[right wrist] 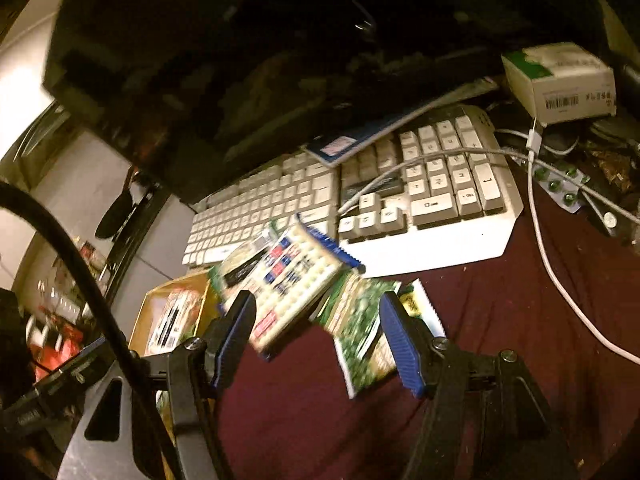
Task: Organize snacks
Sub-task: 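Grasp the blue-white cracker pack with the left gripper while the right grasps a pea packet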
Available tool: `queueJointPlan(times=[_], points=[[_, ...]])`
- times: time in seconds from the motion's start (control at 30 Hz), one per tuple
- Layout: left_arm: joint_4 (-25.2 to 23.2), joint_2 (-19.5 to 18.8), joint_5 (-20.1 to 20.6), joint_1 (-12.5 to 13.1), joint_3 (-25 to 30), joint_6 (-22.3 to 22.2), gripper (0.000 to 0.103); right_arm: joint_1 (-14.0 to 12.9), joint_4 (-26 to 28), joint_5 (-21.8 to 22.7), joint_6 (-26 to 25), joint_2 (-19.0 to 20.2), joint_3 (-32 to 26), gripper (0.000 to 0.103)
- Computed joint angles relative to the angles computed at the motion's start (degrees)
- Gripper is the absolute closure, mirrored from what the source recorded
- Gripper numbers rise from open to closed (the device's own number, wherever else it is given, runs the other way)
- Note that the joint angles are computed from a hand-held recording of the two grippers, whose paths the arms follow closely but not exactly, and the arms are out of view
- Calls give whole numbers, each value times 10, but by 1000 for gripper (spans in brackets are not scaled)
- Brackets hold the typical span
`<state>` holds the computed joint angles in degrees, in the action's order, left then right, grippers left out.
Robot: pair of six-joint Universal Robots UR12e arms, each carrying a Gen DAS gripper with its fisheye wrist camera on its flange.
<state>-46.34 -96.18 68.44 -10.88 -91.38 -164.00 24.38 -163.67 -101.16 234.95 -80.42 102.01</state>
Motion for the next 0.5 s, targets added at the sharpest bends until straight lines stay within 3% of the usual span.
queueJointPlan(times=[0.1,0.2,0.33,0.43,0.5], points=[[-17,-17,23,-14,18,18,19,0,56,-9,8,6,-14,48],[-21,-31,60,-28,30,52,19,8,66,-19,-17,16,-24,56],[-16,-45,106,-45,40,103,19,17,97,-38,-45,25,-38,98],[-16,-57,126,-54,48,115,19,14,65,-30,-40,20,-24,103],[-22,-65,136,-59,53,124,19,18,53,-54,-40,15,-18,103]])
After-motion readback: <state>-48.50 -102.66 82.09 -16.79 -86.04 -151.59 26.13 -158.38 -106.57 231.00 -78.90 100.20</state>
